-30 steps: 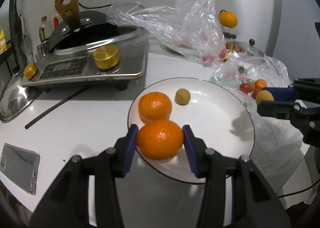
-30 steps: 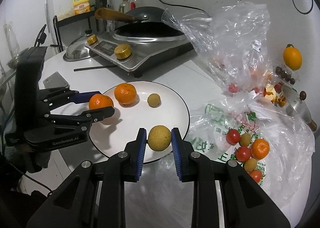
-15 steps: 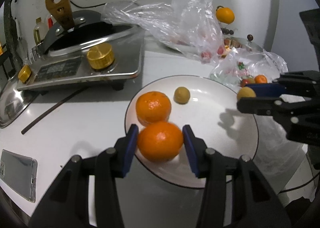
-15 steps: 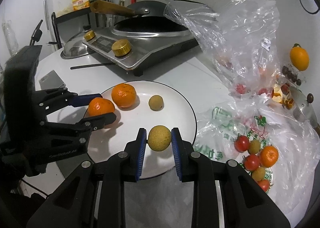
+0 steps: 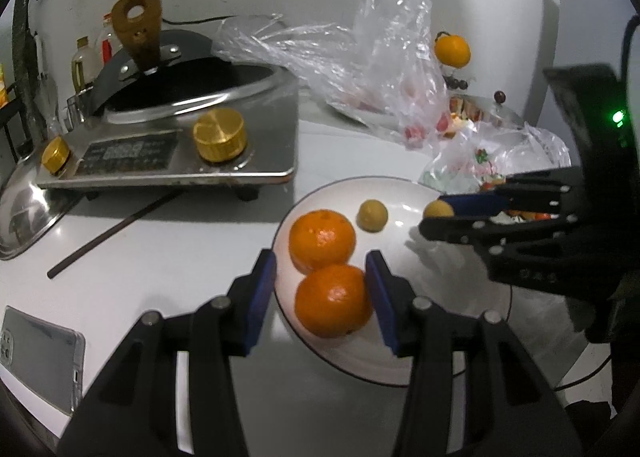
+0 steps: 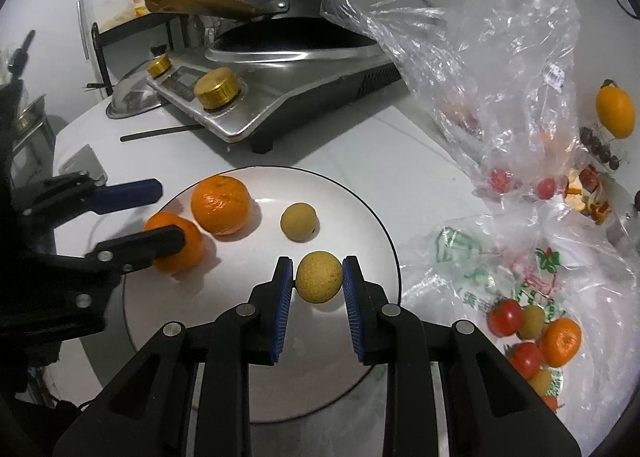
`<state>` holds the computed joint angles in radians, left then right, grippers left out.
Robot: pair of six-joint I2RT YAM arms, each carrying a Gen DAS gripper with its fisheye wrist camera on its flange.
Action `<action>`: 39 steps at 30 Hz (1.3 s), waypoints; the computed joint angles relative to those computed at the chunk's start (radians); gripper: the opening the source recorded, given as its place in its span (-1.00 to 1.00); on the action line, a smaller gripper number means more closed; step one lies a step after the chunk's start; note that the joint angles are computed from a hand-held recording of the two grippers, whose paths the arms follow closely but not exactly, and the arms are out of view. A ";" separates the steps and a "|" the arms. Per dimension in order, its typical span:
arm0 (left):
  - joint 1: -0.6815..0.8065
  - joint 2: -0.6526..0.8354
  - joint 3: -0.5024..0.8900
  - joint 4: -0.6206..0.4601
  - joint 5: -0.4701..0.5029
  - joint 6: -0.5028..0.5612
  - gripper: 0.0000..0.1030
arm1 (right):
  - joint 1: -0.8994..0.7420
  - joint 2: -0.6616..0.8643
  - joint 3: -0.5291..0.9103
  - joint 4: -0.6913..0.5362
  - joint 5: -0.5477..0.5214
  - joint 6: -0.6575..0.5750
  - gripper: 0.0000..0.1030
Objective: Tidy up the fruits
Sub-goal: 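Open the left gripper on the mandarin while the right gripper releases the yellow fruit, then move both open grippers from the plate back to the fruit on the bag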
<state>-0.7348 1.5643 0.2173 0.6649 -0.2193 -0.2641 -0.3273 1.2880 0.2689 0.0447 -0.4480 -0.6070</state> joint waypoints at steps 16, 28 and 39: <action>0.053 -0.003 -0.003 0.019 0.045 0.018 -0.05 | 0.059 0.189 0.051 0.141 0.046 0.081 -0.47; -0.002 -0.073 -0.016 -0.030 -0.007 -0.006 -0.05 | 0.003 0.069 0.021 0.069 0.007 0.052 -0.27; -0.131 -0.196 -0.025 -0.149 -0.113 -0.057 -0.05 | -0.138 -0.140 -0.015 -0.119 -0.076 -0.045 -0.27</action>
